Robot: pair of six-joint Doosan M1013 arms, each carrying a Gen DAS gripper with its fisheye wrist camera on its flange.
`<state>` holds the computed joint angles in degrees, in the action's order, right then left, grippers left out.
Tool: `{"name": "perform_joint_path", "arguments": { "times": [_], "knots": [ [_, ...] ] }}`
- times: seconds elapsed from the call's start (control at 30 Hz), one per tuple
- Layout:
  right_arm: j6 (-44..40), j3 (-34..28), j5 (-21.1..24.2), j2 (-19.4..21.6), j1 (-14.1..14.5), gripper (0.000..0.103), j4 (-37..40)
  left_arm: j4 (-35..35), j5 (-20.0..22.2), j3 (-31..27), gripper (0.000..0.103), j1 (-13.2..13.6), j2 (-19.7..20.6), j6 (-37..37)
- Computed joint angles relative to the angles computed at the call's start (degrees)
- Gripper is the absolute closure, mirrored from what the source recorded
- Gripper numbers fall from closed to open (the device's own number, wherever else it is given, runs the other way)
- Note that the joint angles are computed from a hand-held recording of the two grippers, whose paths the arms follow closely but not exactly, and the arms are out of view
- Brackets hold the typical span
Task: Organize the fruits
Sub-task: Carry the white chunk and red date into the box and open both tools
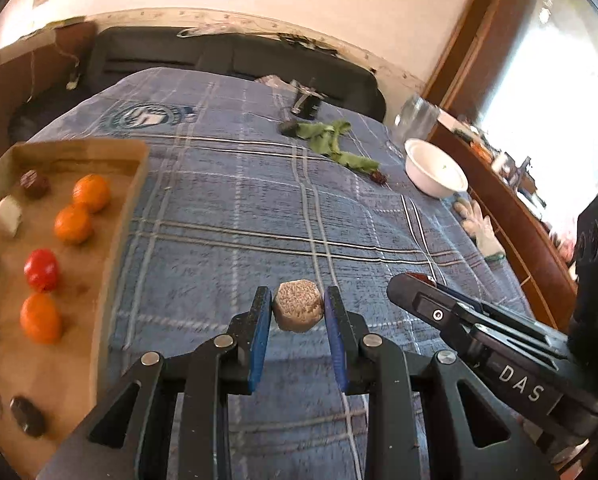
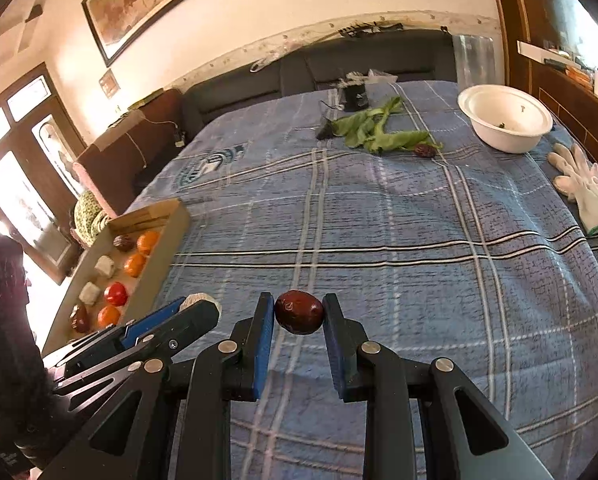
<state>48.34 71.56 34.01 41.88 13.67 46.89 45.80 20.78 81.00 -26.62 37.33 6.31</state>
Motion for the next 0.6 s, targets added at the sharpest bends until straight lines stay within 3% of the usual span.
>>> {"name": "perform_joint_path", "arguments": {
  "times": [0.17, 0.27, 0.6],
  "knots": [
    [-3.9, 2.0, 0.9, -1.2, 0.9, 0.076, 5.0, 14.9, -0.4, 6.1, 0.077, 0.1, -3.8, -20.3],
    [-6.2, 3.1, 0.8, -1.9, 1.8, 0.075, 6.5, 20.0, 1.3, 8.9, 0.077, 0.1, -5.6, -27.4],
    [-10.5, 4.6, 2.3, -2.6, 4.1, 0.075, 8.6, 26.4, 7.8, 17.4, 0.077, 0.3, -10.8, -40.3]
  ]
}}
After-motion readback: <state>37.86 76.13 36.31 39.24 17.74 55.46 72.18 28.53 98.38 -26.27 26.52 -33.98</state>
